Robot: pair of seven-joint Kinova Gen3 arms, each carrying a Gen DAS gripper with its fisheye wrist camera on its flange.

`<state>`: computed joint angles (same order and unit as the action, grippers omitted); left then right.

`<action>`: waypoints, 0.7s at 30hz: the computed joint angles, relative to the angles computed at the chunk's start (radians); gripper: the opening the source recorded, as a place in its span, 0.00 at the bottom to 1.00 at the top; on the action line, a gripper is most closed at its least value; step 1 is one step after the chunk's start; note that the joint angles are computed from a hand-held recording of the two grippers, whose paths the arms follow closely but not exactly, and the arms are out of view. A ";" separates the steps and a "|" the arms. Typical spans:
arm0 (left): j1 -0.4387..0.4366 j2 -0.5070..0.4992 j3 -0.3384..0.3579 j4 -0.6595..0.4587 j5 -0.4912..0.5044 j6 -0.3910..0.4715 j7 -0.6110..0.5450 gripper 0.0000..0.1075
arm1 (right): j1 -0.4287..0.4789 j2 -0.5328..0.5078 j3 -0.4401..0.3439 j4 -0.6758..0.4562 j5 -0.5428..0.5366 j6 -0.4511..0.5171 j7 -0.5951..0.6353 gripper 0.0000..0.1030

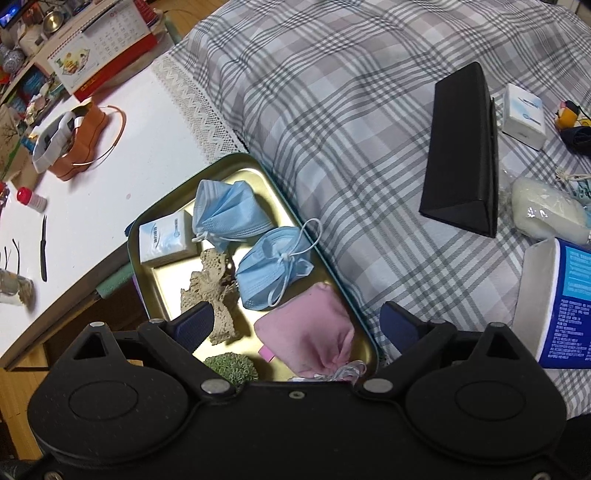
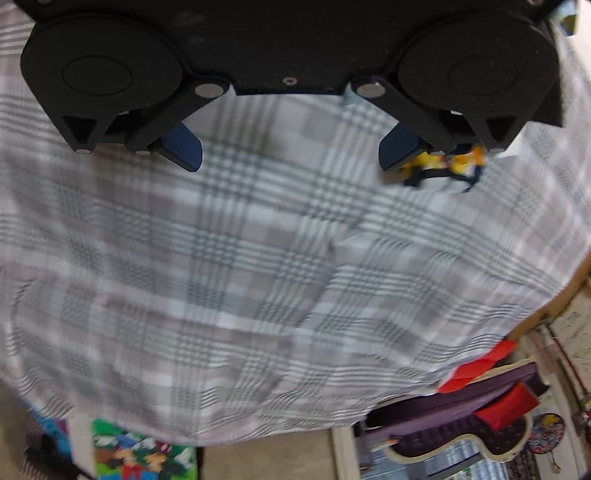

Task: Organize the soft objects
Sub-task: 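Move both tools back over the remaining items on the bed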

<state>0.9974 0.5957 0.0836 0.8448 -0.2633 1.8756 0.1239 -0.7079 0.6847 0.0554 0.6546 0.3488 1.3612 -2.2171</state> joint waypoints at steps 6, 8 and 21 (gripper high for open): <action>0.011 0.046 -0.010 -0.076 -0.024 0.062 -0.052 0.88 | -0.079 0.037 0.045 -0.025 0.115 0.043 0.061 1.00; 0.015 0.056 -0.017 -0.092 -0.029 0.077 -0.067 0.88 | -0.090 0.026 0.043 0.002 0.126 0.006 0.049 1.00; 0.006 0.074 -0.037 -0.125 -0.050 0.065 -0.148 0.88 | 0.052 -0.043 -0.080 0.074 -0.090 -0.140 0.010 1.00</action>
